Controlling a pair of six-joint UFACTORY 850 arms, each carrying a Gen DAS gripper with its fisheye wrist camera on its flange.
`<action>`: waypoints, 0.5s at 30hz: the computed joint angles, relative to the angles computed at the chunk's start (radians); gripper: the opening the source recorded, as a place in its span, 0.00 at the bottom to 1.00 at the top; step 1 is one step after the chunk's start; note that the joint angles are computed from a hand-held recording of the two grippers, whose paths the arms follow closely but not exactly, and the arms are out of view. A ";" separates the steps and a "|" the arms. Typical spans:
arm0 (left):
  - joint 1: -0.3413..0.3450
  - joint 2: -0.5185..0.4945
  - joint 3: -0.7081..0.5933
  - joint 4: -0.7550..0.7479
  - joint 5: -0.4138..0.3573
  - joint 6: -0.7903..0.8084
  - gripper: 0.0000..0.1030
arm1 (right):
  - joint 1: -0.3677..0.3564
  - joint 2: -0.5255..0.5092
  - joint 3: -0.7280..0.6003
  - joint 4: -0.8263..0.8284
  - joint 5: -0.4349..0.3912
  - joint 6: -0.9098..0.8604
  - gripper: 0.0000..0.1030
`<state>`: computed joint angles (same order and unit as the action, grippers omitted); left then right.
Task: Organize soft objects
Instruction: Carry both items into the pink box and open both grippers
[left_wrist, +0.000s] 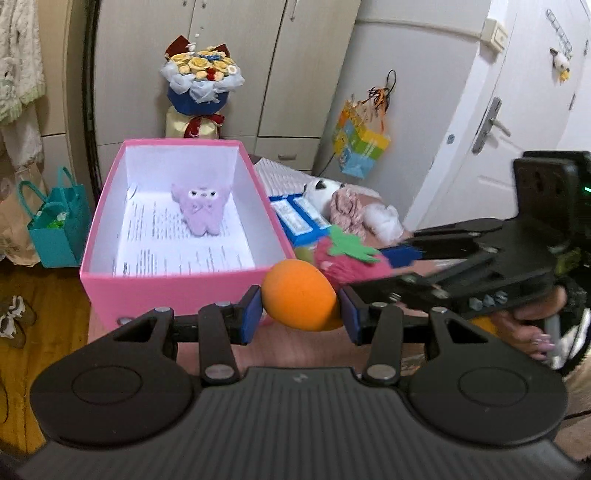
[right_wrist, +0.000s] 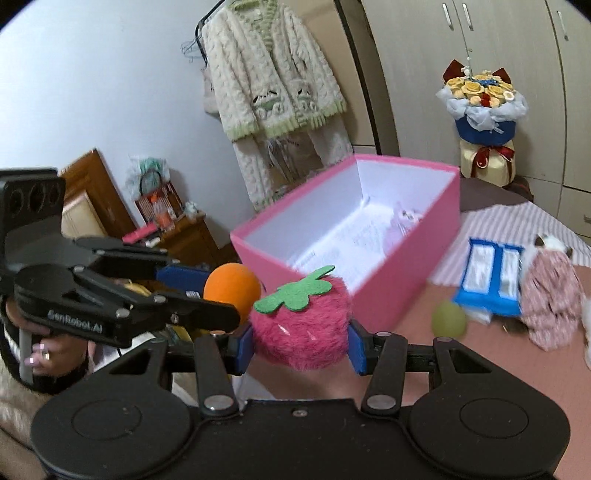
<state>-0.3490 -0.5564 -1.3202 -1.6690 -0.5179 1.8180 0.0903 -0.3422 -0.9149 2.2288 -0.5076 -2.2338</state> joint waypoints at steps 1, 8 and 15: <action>0.009 0.000 -0.016 0.045 -0.021 -0.040 0.43 | -0.003 -0.007 -0.023 -0.034 0.001 0.046 0.53; 0.025 -0.006 -0.069 -0.026 -0.030 0.036 0.43 | -0.005 -0.071 -0.177 -0.141 0.049 0.167 0.53; 0.025 -0.136 -0.260 0.026 0.030 -0.079 0.43 | 0.001 -0.185 -0.345 -0.033 0.130 0.017 0.53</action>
<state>-0.3238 -0.6927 -1.5801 -1.6427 -0.4882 1.7389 0.0916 -0.5270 -1.2601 2.1956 -0.3771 -2.2168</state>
